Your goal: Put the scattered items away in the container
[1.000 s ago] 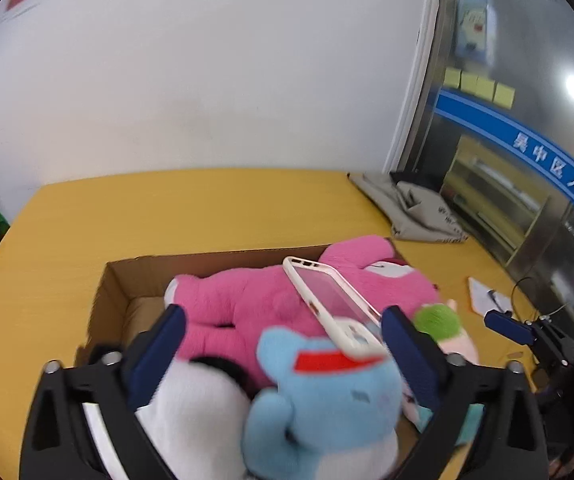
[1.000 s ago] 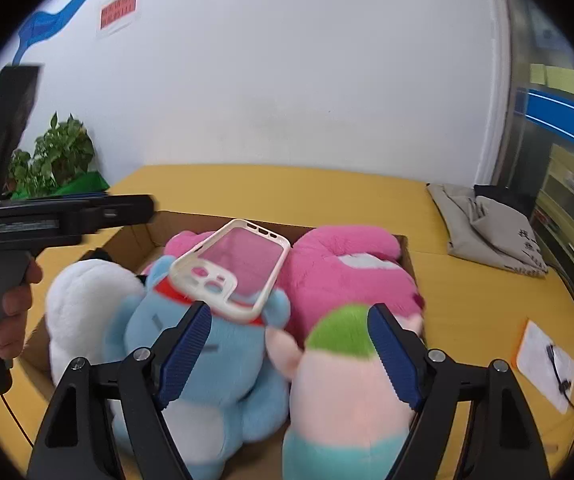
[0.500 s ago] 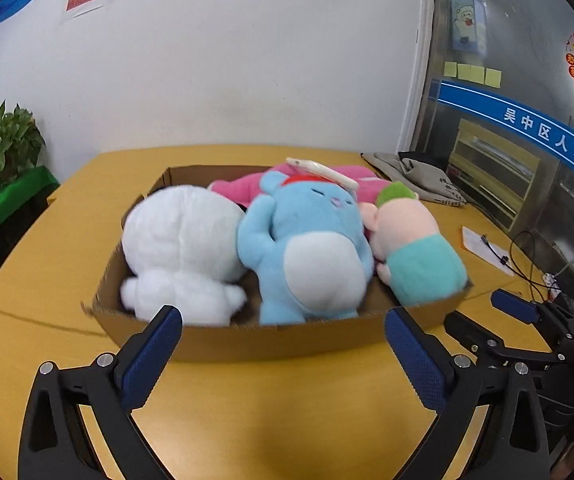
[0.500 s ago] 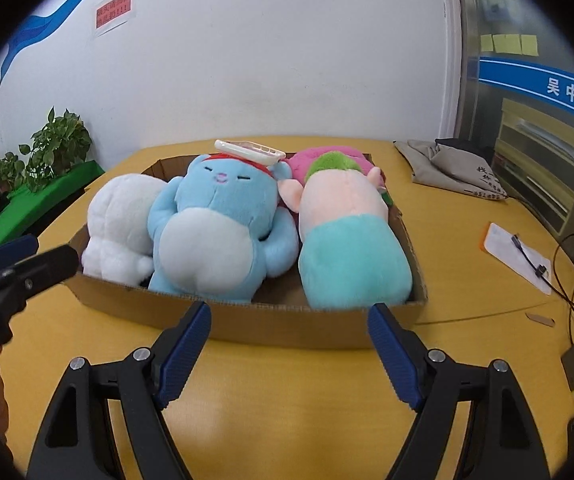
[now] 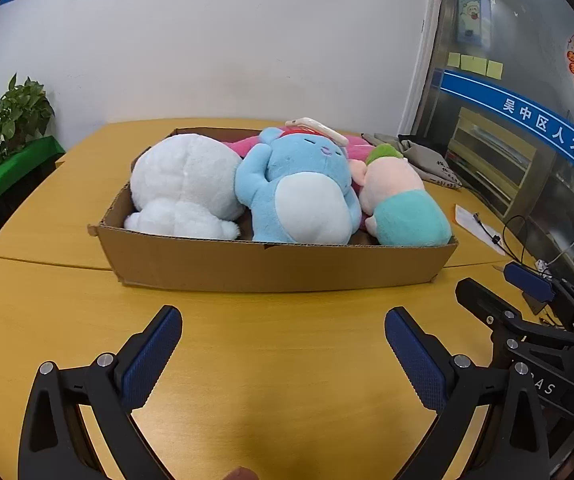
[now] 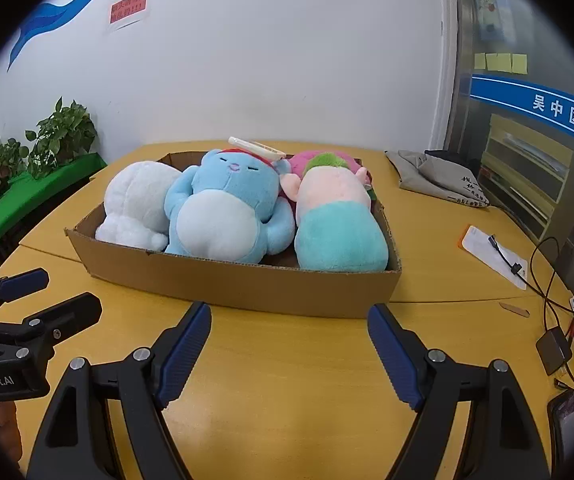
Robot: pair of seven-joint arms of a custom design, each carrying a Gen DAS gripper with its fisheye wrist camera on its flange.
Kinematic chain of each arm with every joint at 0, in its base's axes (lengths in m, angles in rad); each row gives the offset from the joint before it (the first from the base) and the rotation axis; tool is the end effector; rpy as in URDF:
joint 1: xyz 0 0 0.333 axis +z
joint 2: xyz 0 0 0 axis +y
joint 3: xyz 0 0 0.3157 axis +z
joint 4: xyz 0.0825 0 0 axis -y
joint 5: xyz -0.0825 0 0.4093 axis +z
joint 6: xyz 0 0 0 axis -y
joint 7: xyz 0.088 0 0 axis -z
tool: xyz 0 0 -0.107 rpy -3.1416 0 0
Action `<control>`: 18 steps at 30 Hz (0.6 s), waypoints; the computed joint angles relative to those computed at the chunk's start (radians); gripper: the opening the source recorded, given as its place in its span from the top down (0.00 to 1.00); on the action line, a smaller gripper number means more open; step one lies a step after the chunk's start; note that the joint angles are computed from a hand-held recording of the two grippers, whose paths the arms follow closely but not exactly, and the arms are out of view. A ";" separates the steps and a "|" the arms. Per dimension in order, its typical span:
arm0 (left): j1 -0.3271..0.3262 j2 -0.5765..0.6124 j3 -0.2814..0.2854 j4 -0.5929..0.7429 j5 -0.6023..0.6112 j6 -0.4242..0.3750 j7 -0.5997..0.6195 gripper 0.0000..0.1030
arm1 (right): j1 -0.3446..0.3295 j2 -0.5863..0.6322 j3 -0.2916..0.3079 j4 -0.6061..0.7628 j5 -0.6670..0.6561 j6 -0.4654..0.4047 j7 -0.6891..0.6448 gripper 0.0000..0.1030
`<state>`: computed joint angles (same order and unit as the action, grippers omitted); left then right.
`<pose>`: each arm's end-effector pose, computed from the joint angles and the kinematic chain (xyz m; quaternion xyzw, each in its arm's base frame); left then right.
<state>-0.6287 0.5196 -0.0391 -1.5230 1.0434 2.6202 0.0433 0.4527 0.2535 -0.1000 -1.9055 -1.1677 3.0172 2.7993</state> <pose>0.5857 -0.4806 0.4024 -0.6651 0.6085 -0.3460 0.2599 0.5930 0.2954 0.4177 -0.7027 0.5475 -0.2972 0.3437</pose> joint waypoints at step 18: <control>-0.002 0.014 0.002 -0.002 -0.041 0.001 0.041 0.00 | 0.007 0.013 0.005 0.006 -0.016 -0.014 0.025 0.22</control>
<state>-0.6307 0.5339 -0.0374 -1.5251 1.0019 2.6211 0.0845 0.4600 0.2663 -0.0955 -1.9000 -1.1839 3.0033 2.8239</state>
